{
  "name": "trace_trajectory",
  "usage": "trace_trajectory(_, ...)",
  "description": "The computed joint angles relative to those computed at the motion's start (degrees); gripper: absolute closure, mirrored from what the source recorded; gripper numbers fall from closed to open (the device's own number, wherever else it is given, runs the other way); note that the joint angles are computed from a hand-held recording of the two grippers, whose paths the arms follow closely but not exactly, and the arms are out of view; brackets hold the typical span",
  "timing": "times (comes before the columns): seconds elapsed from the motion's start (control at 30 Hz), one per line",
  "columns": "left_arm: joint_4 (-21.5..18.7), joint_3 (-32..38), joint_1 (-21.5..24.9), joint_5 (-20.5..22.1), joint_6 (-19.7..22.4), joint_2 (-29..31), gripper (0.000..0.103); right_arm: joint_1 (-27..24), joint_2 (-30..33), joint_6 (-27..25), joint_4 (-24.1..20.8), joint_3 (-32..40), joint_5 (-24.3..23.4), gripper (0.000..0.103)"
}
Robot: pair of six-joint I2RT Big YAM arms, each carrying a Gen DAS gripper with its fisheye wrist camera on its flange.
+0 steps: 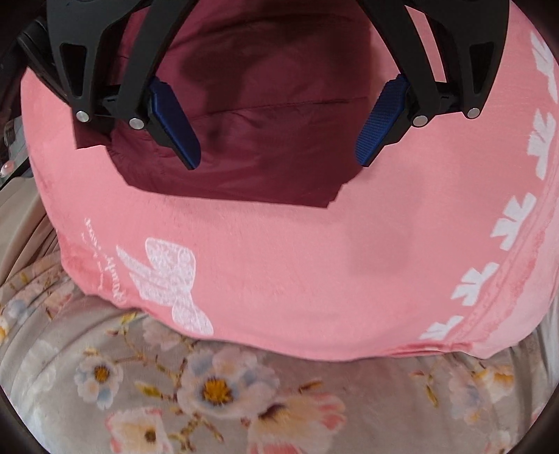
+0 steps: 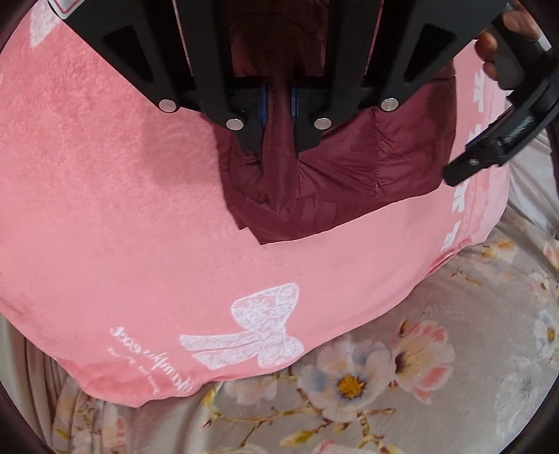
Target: Fold large clothes
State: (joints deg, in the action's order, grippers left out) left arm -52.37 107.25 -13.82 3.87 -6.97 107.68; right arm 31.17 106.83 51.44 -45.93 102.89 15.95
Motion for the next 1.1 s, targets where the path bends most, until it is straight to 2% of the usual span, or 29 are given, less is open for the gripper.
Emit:
trace_trajectory(0.07, 0.0, 0.2, -1.2, -1.2, 0.0, 1.8, 0.016, -0.1, -0.2, 0.0, 0.7, -1.6, 0.8, 0.096)
trace_trajectory(0.33, 6.4, -2.9, -3.4, -7.0, 1.3, 2.7, 0.008, -2.4, 0.4, -0.5, 7.6, -6.8, -2.9, 0.096)
trace_trajectory(0.63, 13.1, -6.7, -4.7, -11.6, 2.9, 2.4, 0.005, -2.1, 0.9, -1.7, 12.2, -8.8, -1.7, 0.096)
trace_trajectory(0.87, 16.0, -8.0, -5.2, -13.6, 3.8, 2.6, 0.005, -2.2, 0.4, -1.2, 15.2, -10.5, -2.1, 0.096)
trace_trajectory(0.93, 16.3, -8.0, -5.3, -14.0, 3.9, 2.8, 0.005, -2.3, 0.3, -0.8, 16.1, -11.1, -2.5, 0.096)
trace_trajectory(0.97, 16.2, -7.9, -5.3, -14.1, 3.9, 2.9, 0.005, -2.3, 0.1, -1.0, 18.1, -12.0, -2.3, 0.096)
trace_trajectory(1.1, 15.7, -7.5, -5.4, -14.4, 4.1, 3.1, 0.005, -2.7, -0.2, -0.1, 19.7, -13.0, -4.2, 0.096)
